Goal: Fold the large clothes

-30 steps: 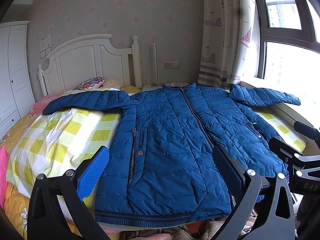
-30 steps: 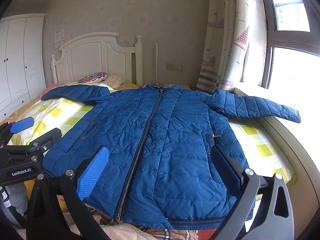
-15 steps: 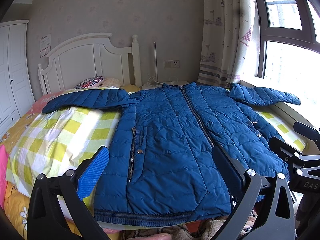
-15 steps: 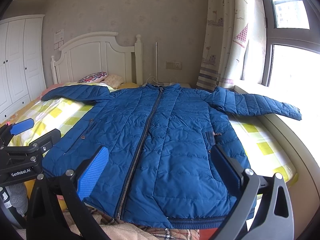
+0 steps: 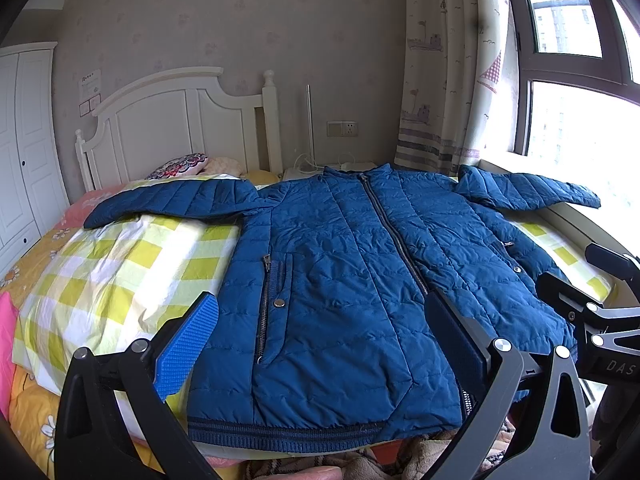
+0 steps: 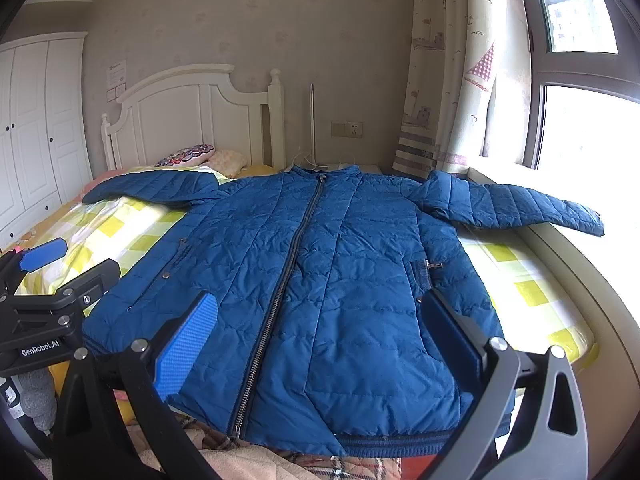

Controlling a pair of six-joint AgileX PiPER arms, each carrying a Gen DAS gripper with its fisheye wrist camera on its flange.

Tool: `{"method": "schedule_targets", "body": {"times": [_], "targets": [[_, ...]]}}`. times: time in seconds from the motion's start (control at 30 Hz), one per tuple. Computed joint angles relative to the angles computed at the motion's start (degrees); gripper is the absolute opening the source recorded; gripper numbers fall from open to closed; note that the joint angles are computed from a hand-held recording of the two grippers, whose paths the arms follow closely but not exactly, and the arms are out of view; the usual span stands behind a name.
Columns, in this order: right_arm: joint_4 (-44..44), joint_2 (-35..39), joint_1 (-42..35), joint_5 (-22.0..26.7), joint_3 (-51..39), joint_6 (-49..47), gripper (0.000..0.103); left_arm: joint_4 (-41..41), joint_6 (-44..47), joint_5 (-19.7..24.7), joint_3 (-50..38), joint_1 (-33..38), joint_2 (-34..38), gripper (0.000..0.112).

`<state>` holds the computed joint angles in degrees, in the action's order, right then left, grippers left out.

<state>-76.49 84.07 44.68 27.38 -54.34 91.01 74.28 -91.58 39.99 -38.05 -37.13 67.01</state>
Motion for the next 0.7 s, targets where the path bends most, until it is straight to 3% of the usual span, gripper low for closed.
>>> {"method": "schedule_targets", "body": {"times": [0.3,0.47,0.53,0.6,0.7], "targets": [[-0.11,0.18,-1.25,-1.46,0.51,1.31,0.101,-1.82,1.86,-1.95,-0.71,1.69,1.25,0.099],[2.43,1.47,-4.43,-3.6,-0.29,-0.82,0.101,-6.62,10.24,-7.58,-4.37,6.89,4.71,0.099],[7.22,2.48,-8.14,-6.31,-1.44,-5.15,0.101,-10.46,17.51,-10.03,-8.91,10.87,9.39,0.099],[18.0,3.91,-13.63,-10.5,-3.36,-15.07,0.101,-16.94,28.89,-12.08,-16.83,15.9,17.52,0.099],[35.19,7.97,-22.26,-13.89,-7.81,-30.07,0.101,-31.05,46.07,-9.51,-31.12,21.39,29.5,0.099]]}}
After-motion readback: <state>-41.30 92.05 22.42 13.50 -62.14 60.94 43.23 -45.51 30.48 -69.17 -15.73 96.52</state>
